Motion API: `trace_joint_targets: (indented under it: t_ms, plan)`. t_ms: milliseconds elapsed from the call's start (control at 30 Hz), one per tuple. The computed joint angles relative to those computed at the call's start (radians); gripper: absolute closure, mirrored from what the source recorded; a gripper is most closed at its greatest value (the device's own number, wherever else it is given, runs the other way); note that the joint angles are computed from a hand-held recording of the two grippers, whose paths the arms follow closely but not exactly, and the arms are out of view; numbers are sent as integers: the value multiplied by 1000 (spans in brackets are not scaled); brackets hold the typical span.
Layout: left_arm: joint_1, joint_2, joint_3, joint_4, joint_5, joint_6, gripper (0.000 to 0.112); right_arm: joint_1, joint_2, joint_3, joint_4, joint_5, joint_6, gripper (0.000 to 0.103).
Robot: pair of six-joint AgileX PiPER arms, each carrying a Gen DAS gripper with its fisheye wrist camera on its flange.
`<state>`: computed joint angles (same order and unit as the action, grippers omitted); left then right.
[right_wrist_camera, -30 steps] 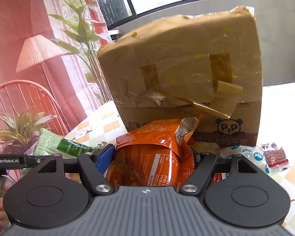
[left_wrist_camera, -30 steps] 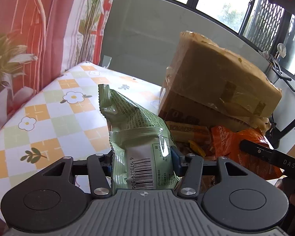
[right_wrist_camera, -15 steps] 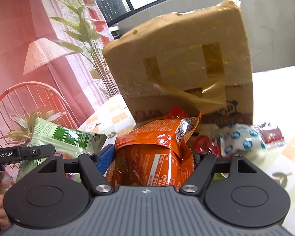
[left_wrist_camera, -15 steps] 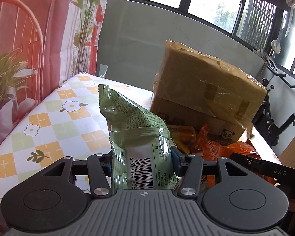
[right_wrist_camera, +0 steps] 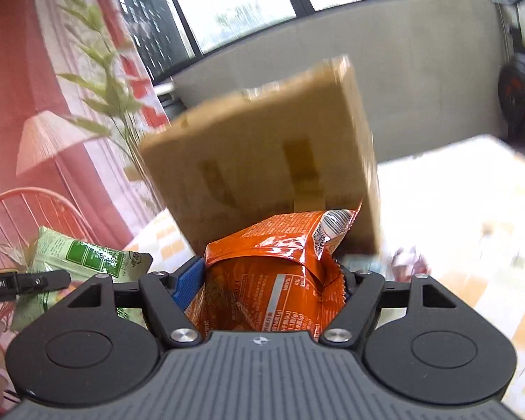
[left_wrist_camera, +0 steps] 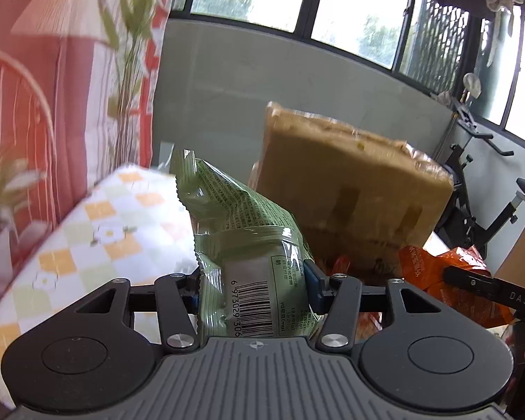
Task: Organize snacks
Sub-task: 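Carry both bags over the box and release them inside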
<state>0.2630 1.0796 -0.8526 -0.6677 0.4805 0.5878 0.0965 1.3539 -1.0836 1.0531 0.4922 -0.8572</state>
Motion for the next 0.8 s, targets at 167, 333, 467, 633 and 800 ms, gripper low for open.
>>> trace_joint_targets:
  t_ms: [167,333,467,633,800]
  plan:
    - [-11,80,-203,17,58,51,57,-31,62,-195,-28,76,-5,30]
    - [-48,185,-456,82,118,26,57,-46,170,-458,-84,141,75,30]
    - [-151,303,-693,287,159,-100,57,-26,295,-714,-221,179,227,30]
    - [-267,501,-988,493,182,-214,57,16,498,-1058,-443,224,381,30]
    - [-320,754,-1353,581,305,-312,57,59,781,-1526,-693,361,529,30]
